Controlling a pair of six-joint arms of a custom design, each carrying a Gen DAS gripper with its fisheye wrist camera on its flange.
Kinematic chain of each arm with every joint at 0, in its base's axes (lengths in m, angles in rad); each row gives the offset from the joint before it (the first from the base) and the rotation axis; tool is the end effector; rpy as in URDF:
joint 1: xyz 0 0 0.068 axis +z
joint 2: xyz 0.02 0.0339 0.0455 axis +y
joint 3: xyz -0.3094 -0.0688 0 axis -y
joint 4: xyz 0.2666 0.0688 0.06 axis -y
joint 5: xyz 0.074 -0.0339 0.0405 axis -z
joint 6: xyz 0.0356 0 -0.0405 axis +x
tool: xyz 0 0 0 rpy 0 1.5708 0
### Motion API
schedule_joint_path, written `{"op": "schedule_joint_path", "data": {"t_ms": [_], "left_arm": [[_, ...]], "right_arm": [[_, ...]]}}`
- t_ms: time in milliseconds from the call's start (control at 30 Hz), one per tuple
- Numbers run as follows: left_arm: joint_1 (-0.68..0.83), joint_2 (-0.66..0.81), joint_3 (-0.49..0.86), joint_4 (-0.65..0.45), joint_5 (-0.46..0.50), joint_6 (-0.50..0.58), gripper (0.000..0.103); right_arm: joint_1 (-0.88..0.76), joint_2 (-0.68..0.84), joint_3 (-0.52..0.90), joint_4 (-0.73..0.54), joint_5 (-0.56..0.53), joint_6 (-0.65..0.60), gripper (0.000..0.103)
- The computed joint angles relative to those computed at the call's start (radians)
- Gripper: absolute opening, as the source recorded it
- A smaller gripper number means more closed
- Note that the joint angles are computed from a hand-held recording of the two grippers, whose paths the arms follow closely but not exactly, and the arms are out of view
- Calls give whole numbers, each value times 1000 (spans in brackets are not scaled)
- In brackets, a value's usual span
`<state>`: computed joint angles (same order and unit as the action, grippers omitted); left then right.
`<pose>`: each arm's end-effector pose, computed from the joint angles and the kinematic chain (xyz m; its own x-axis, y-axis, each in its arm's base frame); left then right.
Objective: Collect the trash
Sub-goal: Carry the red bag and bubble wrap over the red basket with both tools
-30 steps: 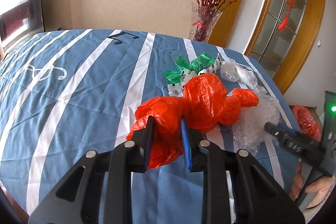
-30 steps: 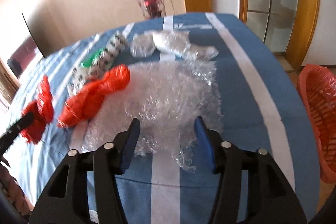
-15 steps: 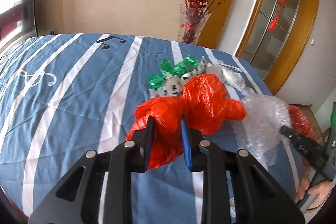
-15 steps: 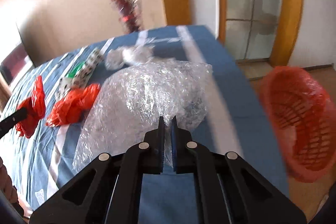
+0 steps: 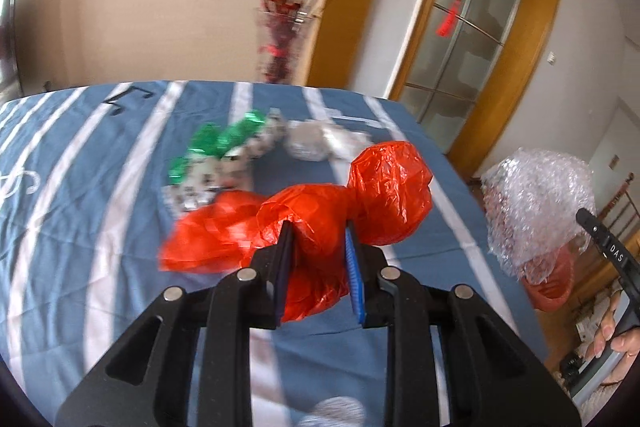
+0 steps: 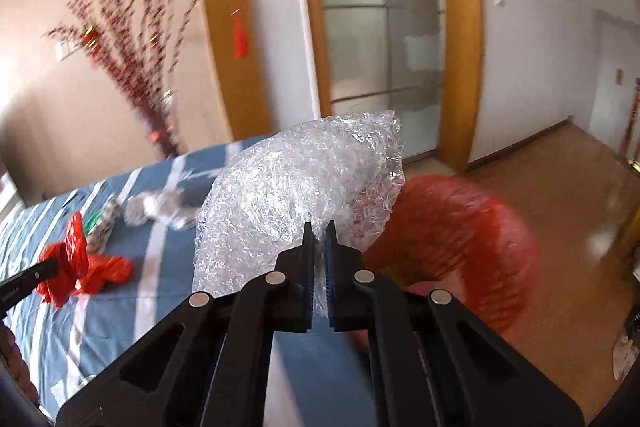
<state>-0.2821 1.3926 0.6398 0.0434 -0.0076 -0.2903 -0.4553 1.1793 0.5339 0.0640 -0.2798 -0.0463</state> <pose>0.2727 -0.0788 0.2081 -0.6776 -0.1016 -0.7284 0.0823 0.9737 -0.2124 0.2212 -0.0973 0.2276 -0.5027 0.1966 -0.8418 0.1923 0.9748 0.1128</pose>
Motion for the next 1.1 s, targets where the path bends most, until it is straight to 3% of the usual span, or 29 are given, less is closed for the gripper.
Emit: {"op": "schedule_joint_path", "data": {"t_ms": [467,1100], "left_arm": [[-274,220,192,19,-3,-107,25],[-451,432,437,-26,4,-126,25]], "right_arm": [[-327,59,22,28,-96,-66,5],[-443,163,44,97,-126,-70,5]]}}
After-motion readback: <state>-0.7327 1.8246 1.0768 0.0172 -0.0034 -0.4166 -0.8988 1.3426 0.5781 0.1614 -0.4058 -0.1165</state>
